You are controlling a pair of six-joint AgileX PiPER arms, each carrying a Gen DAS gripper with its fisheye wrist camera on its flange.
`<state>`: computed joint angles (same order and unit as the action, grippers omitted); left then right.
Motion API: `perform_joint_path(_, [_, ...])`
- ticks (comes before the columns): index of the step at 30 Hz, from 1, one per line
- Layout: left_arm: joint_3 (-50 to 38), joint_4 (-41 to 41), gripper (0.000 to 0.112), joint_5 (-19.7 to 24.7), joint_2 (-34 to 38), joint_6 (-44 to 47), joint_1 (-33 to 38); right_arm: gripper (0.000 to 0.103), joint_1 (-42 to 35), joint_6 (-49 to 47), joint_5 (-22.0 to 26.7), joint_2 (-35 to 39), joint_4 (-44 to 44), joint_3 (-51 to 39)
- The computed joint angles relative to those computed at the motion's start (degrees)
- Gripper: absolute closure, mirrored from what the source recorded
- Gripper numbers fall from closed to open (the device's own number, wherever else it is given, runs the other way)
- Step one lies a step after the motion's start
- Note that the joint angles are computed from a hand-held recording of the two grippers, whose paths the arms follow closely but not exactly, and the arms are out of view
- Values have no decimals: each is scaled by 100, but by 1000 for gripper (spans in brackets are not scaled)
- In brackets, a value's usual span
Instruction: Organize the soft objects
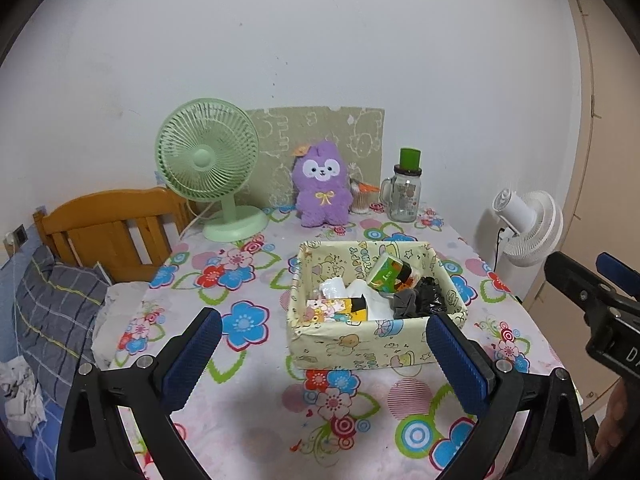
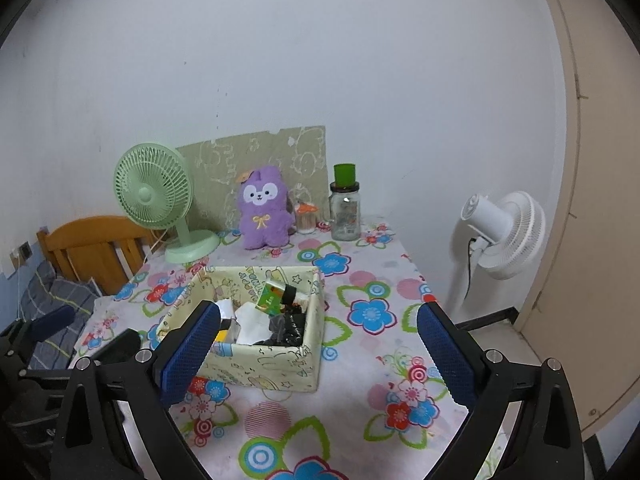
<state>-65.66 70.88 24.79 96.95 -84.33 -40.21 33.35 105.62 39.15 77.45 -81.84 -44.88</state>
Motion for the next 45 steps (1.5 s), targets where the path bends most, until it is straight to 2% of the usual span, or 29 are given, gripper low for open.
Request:
perform_joint_path(4, [496, 631, 9, 117, -430, -649, -130, 0, 365, 22, 415, -264, 59, 199])
perform_joint_path(17, [1210, 1317, 9, 420, -1118, -1471, -470, 0, 1304, 186, 1321, -821, 201, 591])
perform_joint_path(23, [1131, 1037, 9, 386, -1070, -1285, -425, 0, 1353, 213, 1360, -871, 207, 633])
perform_joint_path(45, [1121, 1121, 10, 316, -1044, -1369, -389, 0, 1156, 217, 1064, -819, 196, 595])
